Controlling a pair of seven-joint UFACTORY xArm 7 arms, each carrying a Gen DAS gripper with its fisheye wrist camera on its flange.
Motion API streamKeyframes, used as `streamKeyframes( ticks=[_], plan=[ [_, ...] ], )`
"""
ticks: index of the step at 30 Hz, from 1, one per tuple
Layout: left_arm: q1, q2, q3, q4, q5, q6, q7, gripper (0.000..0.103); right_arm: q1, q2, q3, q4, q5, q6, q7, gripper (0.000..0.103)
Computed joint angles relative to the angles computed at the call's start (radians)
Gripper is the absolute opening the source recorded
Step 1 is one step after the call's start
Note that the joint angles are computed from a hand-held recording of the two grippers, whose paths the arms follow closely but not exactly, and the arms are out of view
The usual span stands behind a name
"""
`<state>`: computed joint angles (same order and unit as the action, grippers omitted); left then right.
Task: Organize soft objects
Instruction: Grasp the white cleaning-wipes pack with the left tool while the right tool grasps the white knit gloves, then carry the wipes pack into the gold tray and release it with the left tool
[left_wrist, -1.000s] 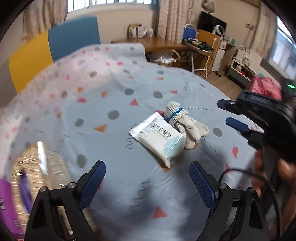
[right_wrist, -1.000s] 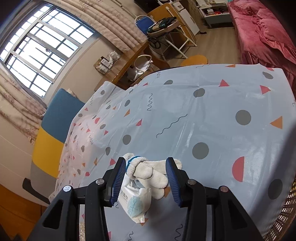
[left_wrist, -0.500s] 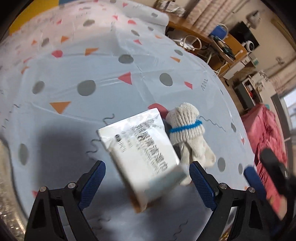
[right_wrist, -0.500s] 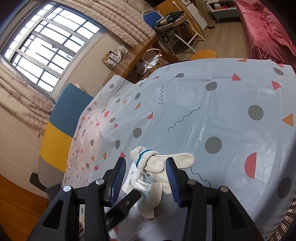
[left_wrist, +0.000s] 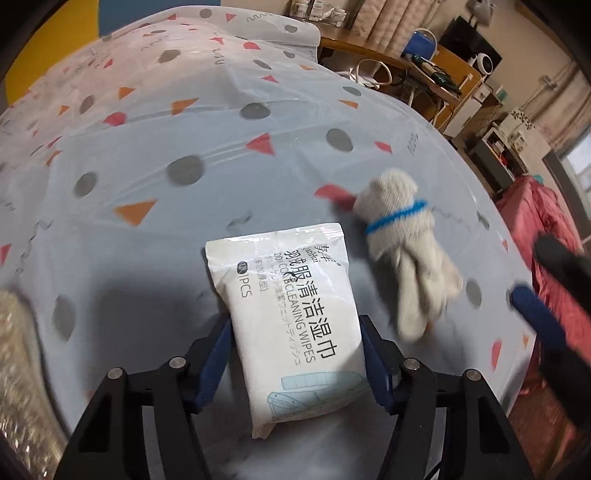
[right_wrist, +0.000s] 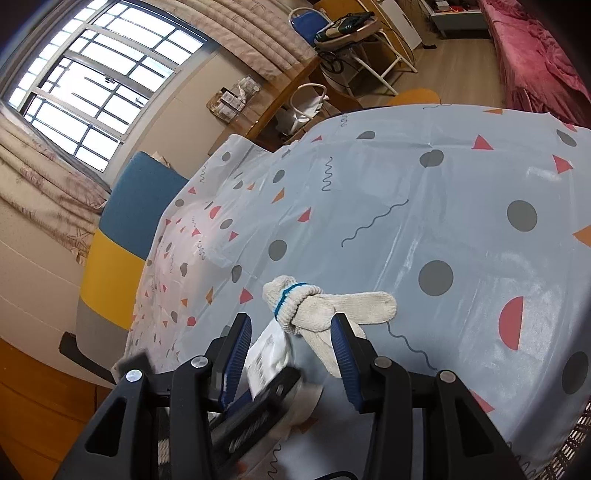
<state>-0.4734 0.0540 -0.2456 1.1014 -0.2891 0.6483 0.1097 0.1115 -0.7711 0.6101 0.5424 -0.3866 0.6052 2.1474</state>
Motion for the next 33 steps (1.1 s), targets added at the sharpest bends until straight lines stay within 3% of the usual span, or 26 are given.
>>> streamKeyframes(
  ticks=[4, 7, 10, 14, 16, 18, 22, 25, 29, 33],
  plan=[
    [0.015, -0.099, 0.017, -0.115, -0.060, -0.013, 0.080, 0.066, 0.023, 0.042, -0.026, 0.007, 0.018, -0.011, -0.031, 0.045],
    [0.010, -0.148, 0.021, -0.171, -0.038, -0.027, 0.113, 0.065, 0.061, 0.123, -0.075, 0.048, 0.033, 0.006, -0.129, 0.045],
    [0.000, -0.178, 0.015, -0.218, 0.012, -0.072, 0.122, 0.064, 0.132, 0.258, -0.170, 0.155, 0.056, 0.106, -0.369, 0.045],
    [-0.015, -0.208, 0.028, -0.260, -0.003, -0.111, 0.129, 0.064, 0.176, 0.431, -0.235, 0.316, 0.009, 0.284, -0.686, 0.045],
    [-0.020, -0.219, 0.033, -0.272, -0.013, -0.116, 0.135, 0.064, 0.184, 0.488, -0.257, 0.358, -0.011, 0.332, -0.749, 0.045],
    [-0.024, -0.226, 0.036, -0.279, -0.019, -0.118, 0.137, 0.064, 0.195, 0.520, -0.285, 0.367, -0.017, 0.333, -0.783, 0.045],
    [-0.032, -0.218, 0.031, -0.288, -0.012, -0.155, 0.137, 0.065, 0.200, 0.529, -0.326, 0.328, -0.021, 0.239, -0.777, 0.045],
    [-0.032, -0.204, 0.021, -0.286, 0.021, -0.179, 0.109, 0.065, 0.206, 0.517, -0.327, 0.310, -0.008, 0.218, -0.764, 0.039],
    [-0.026, -0.207, 0.015, -0.271, 0.079, -0.138, 0.060, 0.062, 0.224, 0.546, -0.338, 0.322, 0.051, 0.213, -0.814, 0.039],
    [-0.034, -0.211, 0.037, -0.243, 0.015, -0.076, 0.102, 0.059, 0.227, 0.558, -0.348, 0.318, 0.080, 0.209, -0.830, 0.037]
  ],
)
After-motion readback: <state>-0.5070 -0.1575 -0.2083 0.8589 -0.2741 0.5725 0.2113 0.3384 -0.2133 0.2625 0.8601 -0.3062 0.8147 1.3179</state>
